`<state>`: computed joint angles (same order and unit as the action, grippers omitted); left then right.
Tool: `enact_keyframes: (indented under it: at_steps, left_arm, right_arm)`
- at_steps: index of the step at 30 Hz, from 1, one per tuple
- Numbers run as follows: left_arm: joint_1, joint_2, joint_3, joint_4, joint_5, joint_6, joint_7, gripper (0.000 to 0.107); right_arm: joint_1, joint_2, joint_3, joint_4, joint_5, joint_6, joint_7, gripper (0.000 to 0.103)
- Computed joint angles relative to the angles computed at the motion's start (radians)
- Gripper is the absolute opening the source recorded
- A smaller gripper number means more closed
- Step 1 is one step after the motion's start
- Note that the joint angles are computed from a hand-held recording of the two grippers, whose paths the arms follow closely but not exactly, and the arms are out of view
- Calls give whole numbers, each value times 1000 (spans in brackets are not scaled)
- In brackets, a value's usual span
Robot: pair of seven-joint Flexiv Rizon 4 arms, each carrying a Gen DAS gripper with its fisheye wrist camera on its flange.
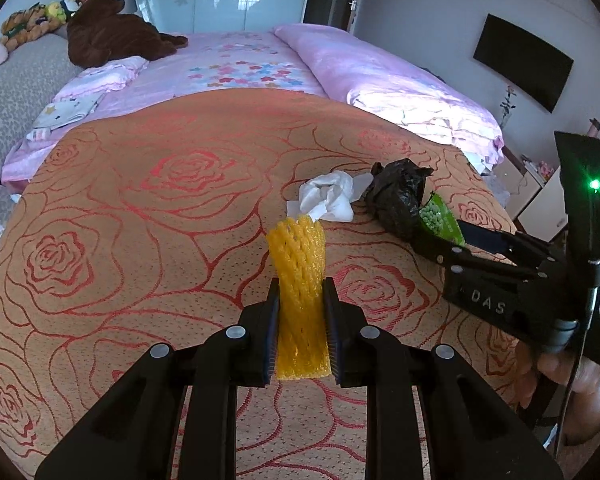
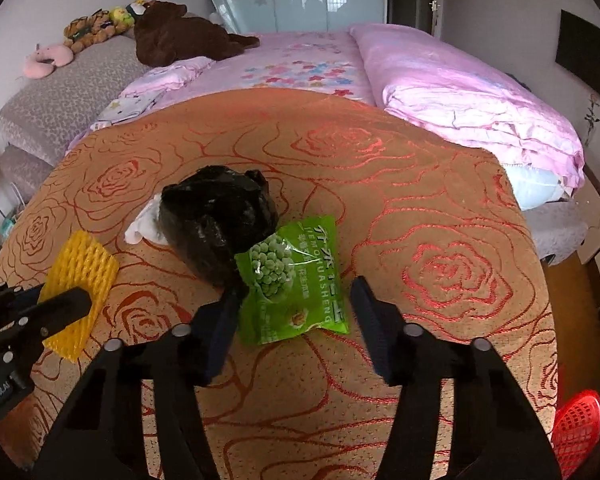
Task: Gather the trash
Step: 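Grasp the green snack packet with the right tool while the left tool holds the foam net, then carry the yellow foam net and green packet over the red basket and release both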
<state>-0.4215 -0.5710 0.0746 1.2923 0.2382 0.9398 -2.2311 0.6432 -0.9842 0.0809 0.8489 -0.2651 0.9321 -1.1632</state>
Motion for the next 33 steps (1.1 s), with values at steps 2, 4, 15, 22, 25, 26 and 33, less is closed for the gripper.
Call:
enact_keyframes:
  at_steps: [2, 4, 15, 22, 25, 26, 33]
  left_arm:
    - [-1, 0, -1, 1, 1, 2, 1, 19]
    - [-5, 1, 1, 0, 6, 3, -1, 19]
    - [-19, 1, 3, -12, 28, 1, -5, 19]
    - [-39, -6, 1, -34, 47, 7, 6, 19]
    - [-46, -14, -2, -47, 49, 7, 16, 19]
    - [-48, -15, -2, -49, 49, 7, 18, 19]
    - [-68, -34, -6, -81, 50, 4, 40, 19]
  right_arm:
    - [-1, 4, 0, 9, 1, 7, -2, 46]
    - [-2, 11, -1, 23, 2, 17, 3, 42]
    - [7, 137, -37, 267, -39, 165, 127, 39]
    - [21, 233, -85, 441, -115, 271, 280, 39]
    - [28, 273, -108, 514, -156, 321, 347, 39]
    - [33, 288, -121, 541, -173, 337, 374, 39]
    - [44, 364, -179, 676, -276, 417, 525, 39]
